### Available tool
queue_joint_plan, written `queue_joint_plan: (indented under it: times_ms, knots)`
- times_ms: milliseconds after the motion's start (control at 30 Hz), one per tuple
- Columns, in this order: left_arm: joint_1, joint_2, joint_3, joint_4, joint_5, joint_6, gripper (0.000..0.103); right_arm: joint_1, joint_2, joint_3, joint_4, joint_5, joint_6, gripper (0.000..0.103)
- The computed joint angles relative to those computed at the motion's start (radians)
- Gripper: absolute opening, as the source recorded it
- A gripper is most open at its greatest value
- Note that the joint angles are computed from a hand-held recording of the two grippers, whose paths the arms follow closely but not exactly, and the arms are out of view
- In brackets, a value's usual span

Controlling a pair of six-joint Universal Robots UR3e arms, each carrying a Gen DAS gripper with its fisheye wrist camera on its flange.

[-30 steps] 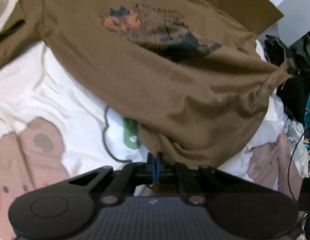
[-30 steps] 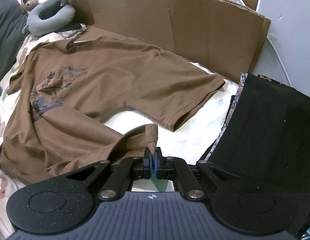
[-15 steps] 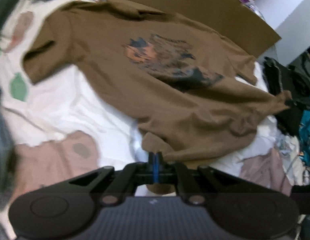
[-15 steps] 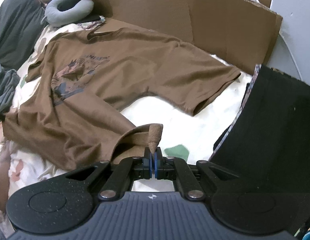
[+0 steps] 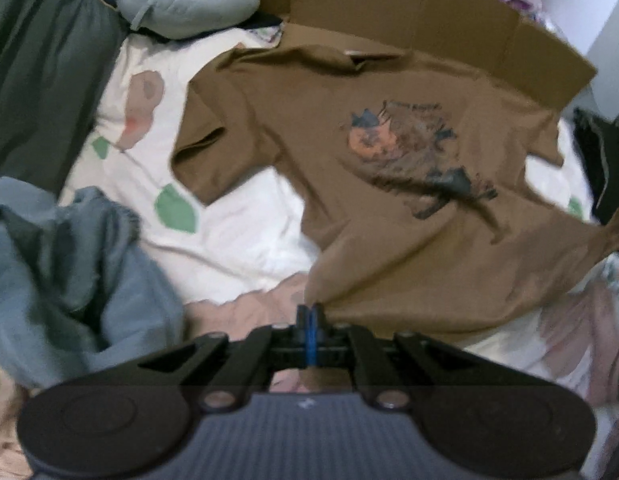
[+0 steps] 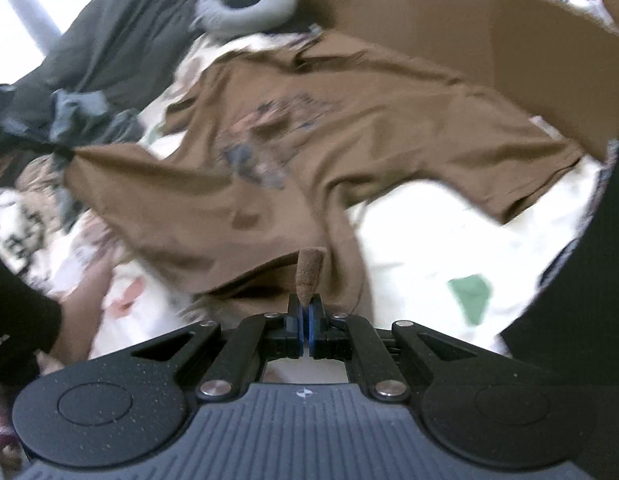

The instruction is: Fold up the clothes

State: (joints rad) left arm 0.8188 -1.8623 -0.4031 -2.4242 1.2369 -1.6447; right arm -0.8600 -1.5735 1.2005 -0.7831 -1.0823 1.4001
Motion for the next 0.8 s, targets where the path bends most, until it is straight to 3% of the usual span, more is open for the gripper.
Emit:
queue_joint_plan:
  times_ms: [67, 400, 533, 667, 800]
  knots:
    - [0.019, -0.024, 0.037, 0.02, 0.008, -0.028, 0.0, 0.002, -0.005, 0.004, 0.029, -0.027, -0.022, 0.0]
    - [0.067, 0.03, -0.099, 0.151, 0.114, -0.006, 0.0, 0.034, 0.057, -0.098, 0.229, -0.159, -0.106, 0.0]
    - [0.071, 0.069, -0.203, 0.241, 0.163, 0.002, 0.0, 0.051, 0.051, -0.081, 0.228, -0.195, -0.109, 0.0]
    - [0.058, 0.101, -0.295, 0.383, 0.178, -0.063, 0.001, 0.066, 0.064, -0.107, 0.224, -0.227, -0.088, 0.004]
    - [0.039, 0.048, -0.212, 0.351, 0.16, -0.119, 0.006, 0.068, 0.116, -0.205, 0.286, -0.213, -0.077, 0.007]
